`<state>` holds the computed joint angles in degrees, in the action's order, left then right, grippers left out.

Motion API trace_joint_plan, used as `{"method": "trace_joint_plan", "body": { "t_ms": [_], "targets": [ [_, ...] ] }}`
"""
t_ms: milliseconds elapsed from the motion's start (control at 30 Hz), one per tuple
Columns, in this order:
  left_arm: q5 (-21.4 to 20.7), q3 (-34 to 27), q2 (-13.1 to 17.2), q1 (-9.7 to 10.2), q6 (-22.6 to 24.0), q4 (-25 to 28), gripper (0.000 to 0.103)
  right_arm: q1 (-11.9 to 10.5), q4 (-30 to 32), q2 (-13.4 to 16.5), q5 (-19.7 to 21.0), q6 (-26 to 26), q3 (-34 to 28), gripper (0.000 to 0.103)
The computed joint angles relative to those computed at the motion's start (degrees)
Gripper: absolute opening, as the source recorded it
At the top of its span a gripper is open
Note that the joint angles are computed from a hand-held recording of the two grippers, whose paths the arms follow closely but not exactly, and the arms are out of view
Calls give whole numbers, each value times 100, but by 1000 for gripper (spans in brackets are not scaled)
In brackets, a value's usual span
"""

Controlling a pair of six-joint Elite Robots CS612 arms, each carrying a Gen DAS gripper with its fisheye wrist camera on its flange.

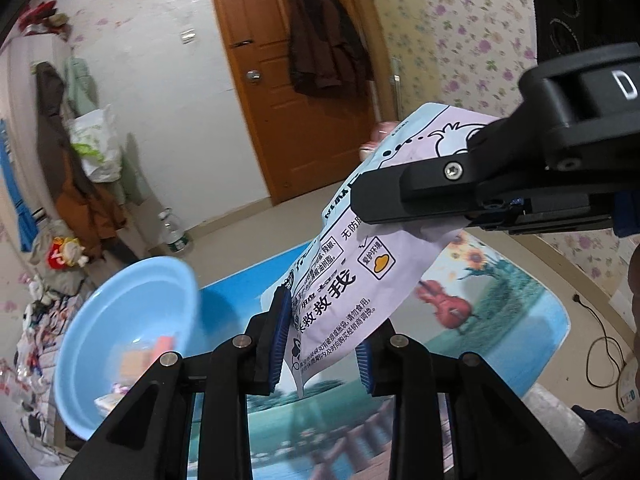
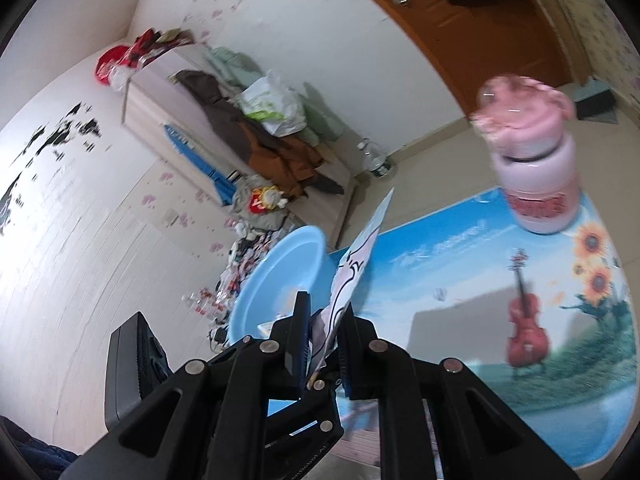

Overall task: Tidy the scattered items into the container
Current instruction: 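Carry the duck packet over the blue basin with both grippers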

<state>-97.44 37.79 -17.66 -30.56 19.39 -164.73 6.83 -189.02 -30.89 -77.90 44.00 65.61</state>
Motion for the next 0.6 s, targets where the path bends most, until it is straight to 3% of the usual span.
{"method": "trace_joint_plan", "body": {
  "t_ms": [400,600],
  "targets": [
    [361,-138,27,296,-224,-155,31,228,889,636,411,-561,-1543,13],
    [571,-362,130,433,-337,111,32,315,1618,1204,627,-733,-2704,13]
  ]
}}
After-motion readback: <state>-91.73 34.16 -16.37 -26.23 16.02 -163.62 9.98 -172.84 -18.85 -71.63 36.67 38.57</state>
